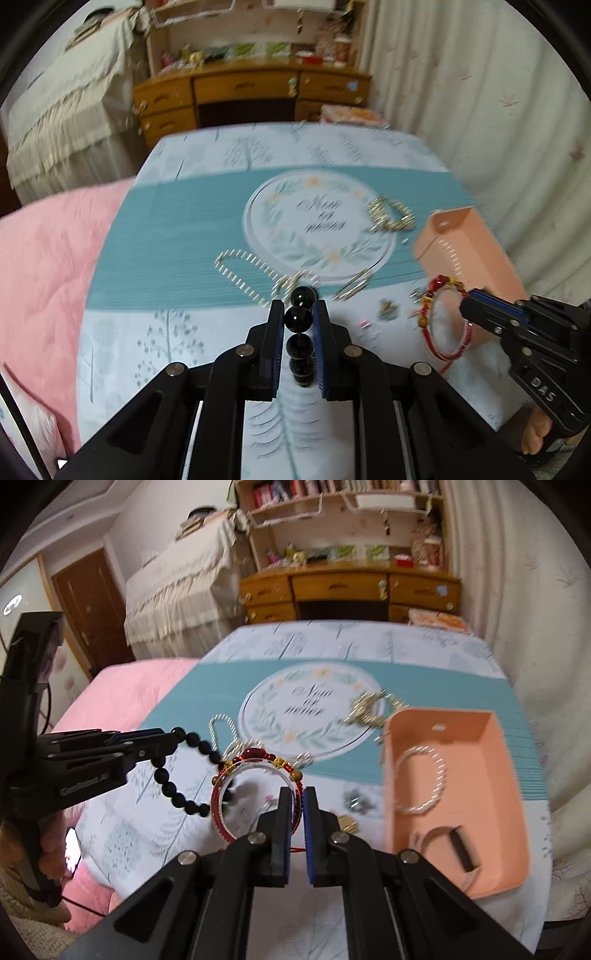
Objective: Organize jewelry
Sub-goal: 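Grasp the red string bracelet with the right tool while the left tool grasps the black bead bracelet, then lower the red bracelet with the right tool while the left tool drops the black bracelet into the box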
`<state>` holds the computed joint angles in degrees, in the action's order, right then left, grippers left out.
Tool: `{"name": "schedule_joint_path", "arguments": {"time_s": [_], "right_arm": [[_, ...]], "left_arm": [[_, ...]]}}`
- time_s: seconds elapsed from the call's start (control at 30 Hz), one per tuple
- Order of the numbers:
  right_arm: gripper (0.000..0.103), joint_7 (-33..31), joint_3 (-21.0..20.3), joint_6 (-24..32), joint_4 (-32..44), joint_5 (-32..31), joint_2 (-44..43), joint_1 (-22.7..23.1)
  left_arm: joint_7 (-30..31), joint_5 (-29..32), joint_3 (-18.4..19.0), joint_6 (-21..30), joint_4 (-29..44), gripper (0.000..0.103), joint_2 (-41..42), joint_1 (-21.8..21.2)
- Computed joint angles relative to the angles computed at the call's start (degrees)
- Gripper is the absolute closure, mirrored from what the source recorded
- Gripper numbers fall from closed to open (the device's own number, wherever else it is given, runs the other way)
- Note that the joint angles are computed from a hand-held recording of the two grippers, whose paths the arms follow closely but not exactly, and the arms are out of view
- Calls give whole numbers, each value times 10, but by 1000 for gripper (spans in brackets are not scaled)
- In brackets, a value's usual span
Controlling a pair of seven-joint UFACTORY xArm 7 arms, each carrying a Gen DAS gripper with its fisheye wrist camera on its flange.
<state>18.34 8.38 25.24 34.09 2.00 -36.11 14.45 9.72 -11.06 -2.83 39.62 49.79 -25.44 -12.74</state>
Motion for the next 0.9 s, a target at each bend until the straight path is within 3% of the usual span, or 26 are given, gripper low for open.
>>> {"name": "schedule_joint_path", "arguments": {"time_s": [0.5,0.7,0.9], "right_arm": [[97,32,-47,-21,-80,-4,-108,-105],[97,15,-77,-24,-96,8,-108,-107],[97,-8,-91,-28,-99,21,-100,-105]], "left_arm": [[-29,58,-82,-37,129,90,70,-67],[-63,105,-115,-30,194,90,149,-92],[-86,130,-117,-9,239,90,211,-117]]}}
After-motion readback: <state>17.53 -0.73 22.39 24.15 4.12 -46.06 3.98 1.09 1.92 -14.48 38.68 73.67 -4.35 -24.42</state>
